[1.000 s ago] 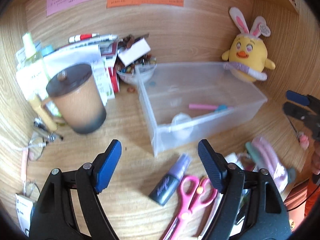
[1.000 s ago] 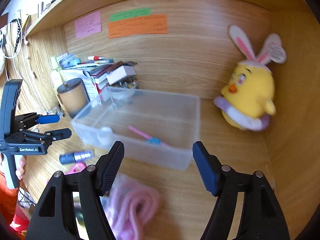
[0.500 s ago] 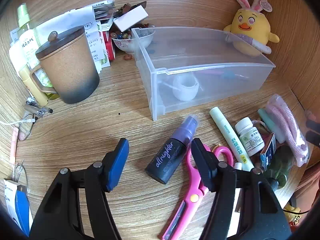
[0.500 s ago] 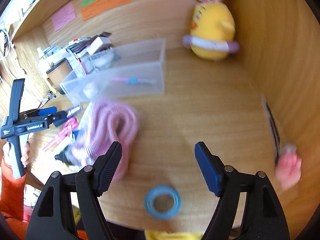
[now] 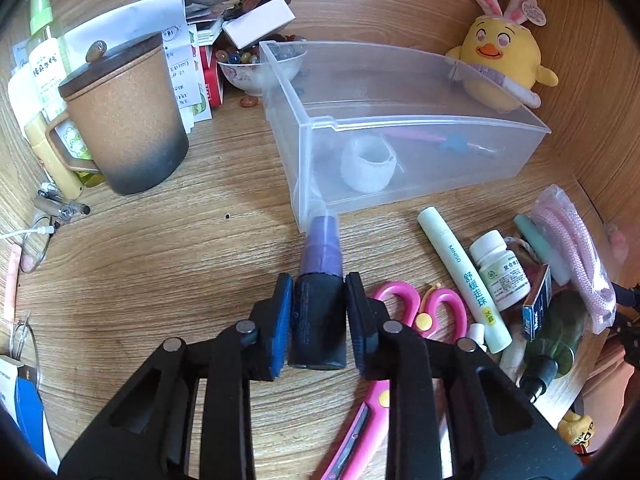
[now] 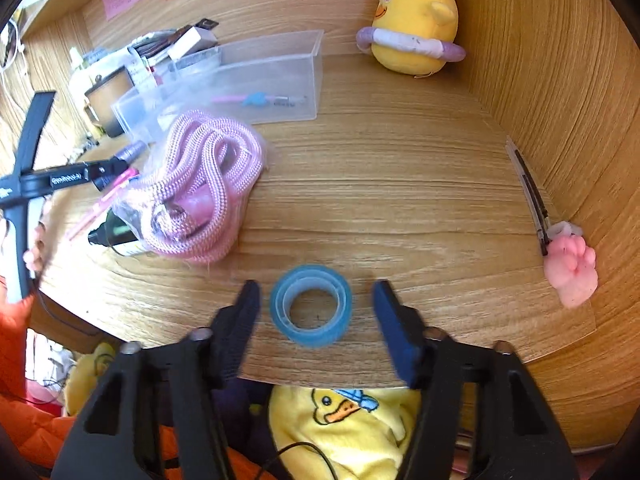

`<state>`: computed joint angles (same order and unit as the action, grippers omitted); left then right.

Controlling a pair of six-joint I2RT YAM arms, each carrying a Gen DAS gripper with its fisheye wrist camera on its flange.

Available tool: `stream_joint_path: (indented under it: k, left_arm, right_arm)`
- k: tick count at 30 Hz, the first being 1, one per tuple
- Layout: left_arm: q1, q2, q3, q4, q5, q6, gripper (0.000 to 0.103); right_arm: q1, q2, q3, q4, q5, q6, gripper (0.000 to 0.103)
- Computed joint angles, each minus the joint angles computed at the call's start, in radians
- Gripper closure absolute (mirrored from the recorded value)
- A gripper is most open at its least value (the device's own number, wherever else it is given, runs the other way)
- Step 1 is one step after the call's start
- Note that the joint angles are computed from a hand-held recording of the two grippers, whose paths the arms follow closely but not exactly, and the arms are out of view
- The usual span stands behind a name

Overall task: Organize objects
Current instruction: 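Grasp the purple-capped bottle with the left tool while the right tool grasps the blue tape roll, then lower the purple-capped bottle and blue tape roll into the clear box and release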

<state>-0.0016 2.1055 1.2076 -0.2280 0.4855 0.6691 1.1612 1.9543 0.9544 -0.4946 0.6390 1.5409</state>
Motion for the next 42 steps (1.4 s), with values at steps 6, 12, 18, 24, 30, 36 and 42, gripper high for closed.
stream_joint_path:
  k: [6,12,18,24,30,36,42]
  left_arm:
    - [0.013,-0.061,-0.062,0.06,0.017,-0.019,0.077]
    - [0.04,-0.118,-0.086,0.063,0.062,-0.04,0.077]
    - [0.083,-0.19,-0.106,0.065,0.127,-0.061,0.077]
    - [0.08,-0.232,-0.098,0.091,0.152,-0.117,0.077]
    - [0.043,-0.235,-0.067,0.114,0.157,-0.17,0.077]
    - [-0.017,-0.188,-0.002,0.115,0.121,-0.219,0.077]
    - [-0.073,-0.107,0.104,0.058,0.07,-0.233,0.077]
  right_arm:
    - [-0.021,-0.025,-0.008,-0.006,0.038,-0.006,0.067]
    - [-0.073,-0.088,-0.003,-0.015,0.11,-0.088,0.067]
    - [-0.143,-0.142,0.022,0.021,0.182,-0.245,0.067]
    - [-0.225,-0.155,0.058,0.121,0.204,-0.443,0.067]
    - [-0.31,-0.16,0.077,0.241,0.158,-0.612,0.067]
    - [-0.379,-0.126,0.14,0.296,0.116,-0.725,0.067]
    - [-0.455,-0.069,0.204,0.317,0.031,-0.805,0.067]
